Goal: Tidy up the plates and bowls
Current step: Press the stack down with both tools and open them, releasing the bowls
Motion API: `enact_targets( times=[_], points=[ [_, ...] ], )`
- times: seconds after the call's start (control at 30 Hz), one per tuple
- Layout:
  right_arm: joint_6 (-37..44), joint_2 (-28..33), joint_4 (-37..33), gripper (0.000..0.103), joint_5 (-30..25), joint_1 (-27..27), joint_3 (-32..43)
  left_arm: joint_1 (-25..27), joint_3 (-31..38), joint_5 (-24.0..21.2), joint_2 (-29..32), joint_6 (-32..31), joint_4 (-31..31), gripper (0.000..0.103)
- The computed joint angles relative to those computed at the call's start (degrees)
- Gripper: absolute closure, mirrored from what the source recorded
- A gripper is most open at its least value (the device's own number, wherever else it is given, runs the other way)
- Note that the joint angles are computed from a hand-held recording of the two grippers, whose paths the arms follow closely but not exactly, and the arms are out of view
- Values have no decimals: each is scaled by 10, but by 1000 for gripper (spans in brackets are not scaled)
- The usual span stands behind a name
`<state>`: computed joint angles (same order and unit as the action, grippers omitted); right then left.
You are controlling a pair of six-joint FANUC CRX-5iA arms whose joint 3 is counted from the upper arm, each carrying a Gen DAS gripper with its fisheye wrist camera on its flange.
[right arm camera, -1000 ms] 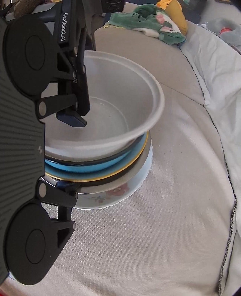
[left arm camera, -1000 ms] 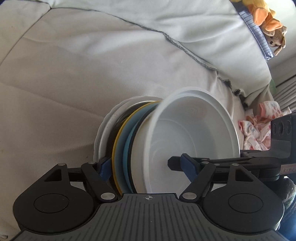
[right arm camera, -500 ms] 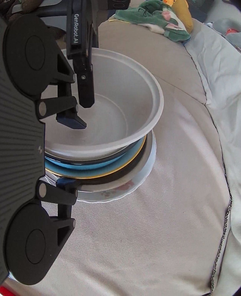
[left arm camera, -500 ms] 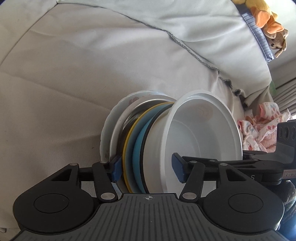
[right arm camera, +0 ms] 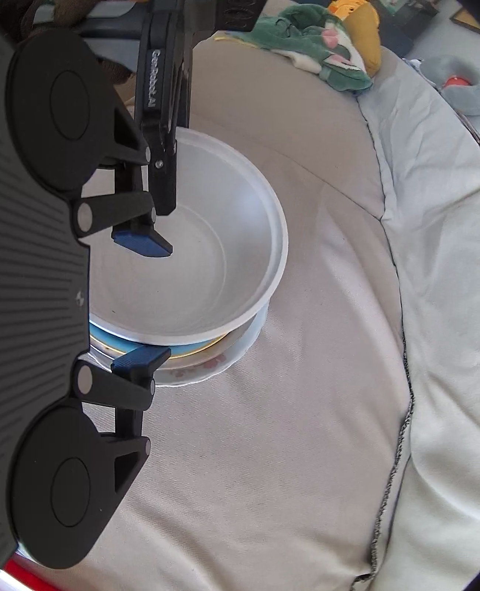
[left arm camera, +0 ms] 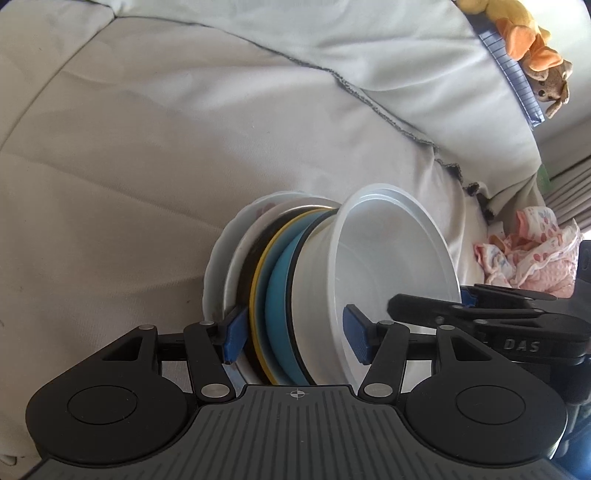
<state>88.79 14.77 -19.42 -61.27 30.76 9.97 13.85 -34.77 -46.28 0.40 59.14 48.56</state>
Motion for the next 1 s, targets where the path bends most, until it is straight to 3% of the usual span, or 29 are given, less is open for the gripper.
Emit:
enact_targets(
  times=[0.13, 0.37, 0.6, 0.67, 0.8, 1.0],
  points=[
    [0, -4, 5, 48, 19, 4, -14, -1, -6, 5, -14, -1, -1, 43],
    [-7, -12, -2, 49, 18, -2, -23, -20, 9, 27, -4, 11, -12, 34],
    [-2, -24, -19, 48, 19, -8, -31, -18, 0, 37, -24, 8, -29, 37],
    [0, -26, -25, 48, 21, -10, -31, -15, -14, 39, -38, -21, -2, 43],
    [6, -26, -43, 48, 20, -19, -29, -10, -34, 32, -57, -66, 52, 44],
    [15, -34, -64, 48, 18, -29, -33, -22, -14, 36, -42, -39, 31, 39]
  ],
)
